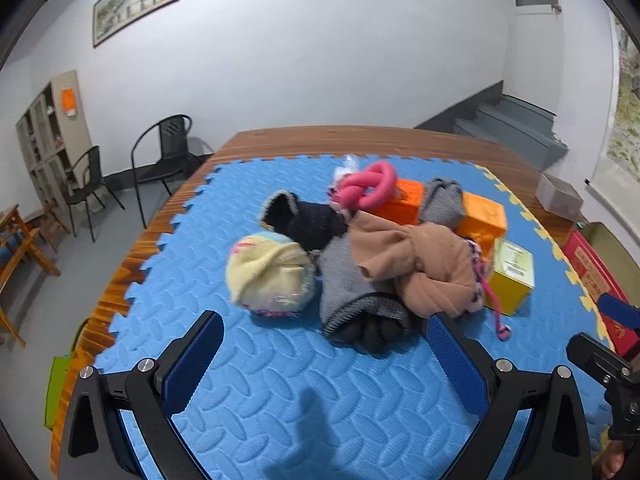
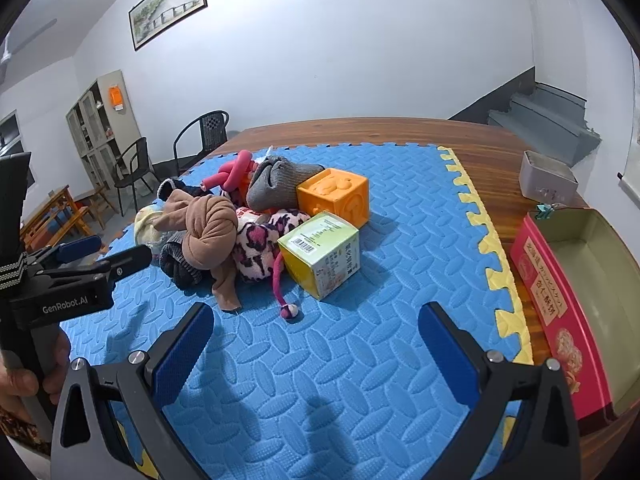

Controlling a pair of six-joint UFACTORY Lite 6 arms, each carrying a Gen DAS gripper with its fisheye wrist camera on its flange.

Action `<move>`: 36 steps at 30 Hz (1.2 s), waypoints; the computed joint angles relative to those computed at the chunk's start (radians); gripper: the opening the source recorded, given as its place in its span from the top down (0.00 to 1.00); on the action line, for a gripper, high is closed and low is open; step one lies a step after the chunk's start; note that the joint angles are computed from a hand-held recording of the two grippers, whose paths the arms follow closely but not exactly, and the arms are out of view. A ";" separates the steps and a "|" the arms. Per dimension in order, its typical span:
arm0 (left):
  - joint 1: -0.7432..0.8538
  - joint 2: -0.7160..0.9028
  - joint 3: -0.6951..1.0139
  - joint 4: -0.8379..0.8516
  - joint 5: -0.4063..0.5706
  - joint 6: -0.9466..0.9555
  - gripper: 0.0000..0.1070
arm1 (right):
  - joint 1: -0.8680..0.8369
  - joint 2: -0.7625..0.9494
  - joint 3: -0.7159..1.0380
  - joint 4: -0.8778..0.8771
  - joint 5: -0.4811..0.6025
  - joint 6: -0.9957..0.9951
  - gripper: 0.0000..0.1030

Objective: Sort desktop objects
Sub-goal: 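Grasp the yellow knit hat with the left gripper while the right grasps the green box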

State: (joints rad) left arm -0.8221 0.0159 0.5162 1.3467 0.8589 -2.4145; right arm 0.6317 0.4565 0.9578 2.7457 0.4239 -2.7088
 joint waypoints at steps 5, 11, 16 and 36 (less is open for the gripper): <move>0.064 -0.019 -0.027 0.158 -0.146 -0.092 0.04 | 0.001 0.014 0.023 -0.040 -0.014 0.025 0.00; 0.387 -0.389 -0.344 0.584 -0.390 -0.293 0.04 | 0.039 0.058 0.076 0.017 -0.014 -0.033 0.00; 0.516 -0.433 -0.379 0.595 -0.422 -0.209 0.04 | 0.028 0.115 0.148 -0.069 -0.037 0.082 0.00; 0.730 0.022 -0.063 0.985 -0.476 -0.524 0.04 | -0.036 0.194 0.207 -0.328 0.016 0.351 0.00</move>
